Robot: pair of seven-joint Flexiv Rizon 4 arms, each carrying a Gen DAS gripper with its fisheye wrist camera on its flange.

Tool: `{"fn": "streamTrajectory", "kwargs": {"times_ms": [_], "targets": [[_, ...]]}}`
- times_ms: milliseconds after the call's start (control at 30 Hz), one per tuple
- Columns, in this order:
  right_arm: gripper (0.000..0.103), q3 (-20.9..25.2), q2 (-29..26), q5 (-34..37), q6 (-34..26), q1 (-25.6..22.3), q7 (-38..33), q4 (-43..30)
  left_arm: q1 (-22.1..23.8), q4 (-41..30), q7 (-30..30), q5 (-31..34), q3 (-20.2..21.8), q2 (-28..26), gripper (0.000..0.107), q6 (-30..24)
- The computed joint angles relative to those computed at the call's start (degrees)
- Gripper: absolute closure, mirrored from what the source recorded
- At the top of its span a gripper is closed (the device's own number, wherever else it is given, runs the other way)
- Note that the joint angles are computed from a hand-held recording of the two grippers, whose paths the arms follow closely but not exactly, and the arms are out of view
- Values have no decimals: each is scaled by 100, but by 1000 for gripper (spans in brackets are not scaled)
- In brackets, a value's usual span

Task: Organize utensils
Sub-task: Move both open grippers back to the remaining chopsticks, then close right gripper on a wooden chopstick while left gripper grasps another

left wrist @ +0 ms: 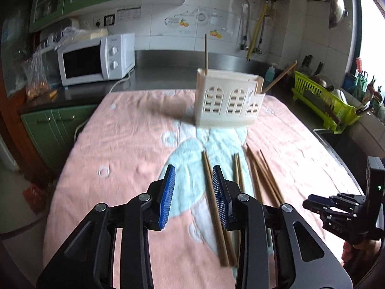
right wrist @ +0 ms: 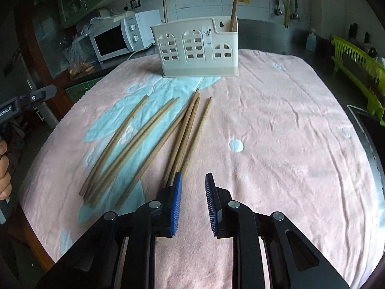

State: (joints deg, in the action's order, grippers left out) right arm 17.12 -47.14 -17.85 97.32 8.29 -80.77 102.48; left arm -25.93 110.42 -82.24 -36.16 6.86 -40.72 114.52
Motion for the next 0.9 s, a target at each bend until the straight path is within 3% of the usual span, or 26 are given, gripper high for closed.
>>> {"fn": "streamTrajectory", "kwargs": {"times_ms": [300,467,900], "targets": [[91,417,-297,94,-268,-200,33,-293,263,319,-391,256,-261,-115,74,46],[95,288,-335,225,-349,-31,121,-409,196,350,-447,318,-178,-164,74,-51],[94,251,-440,472,-484,103,246,-632,493,399,-700,868,-440,-190,74,-124]]}}
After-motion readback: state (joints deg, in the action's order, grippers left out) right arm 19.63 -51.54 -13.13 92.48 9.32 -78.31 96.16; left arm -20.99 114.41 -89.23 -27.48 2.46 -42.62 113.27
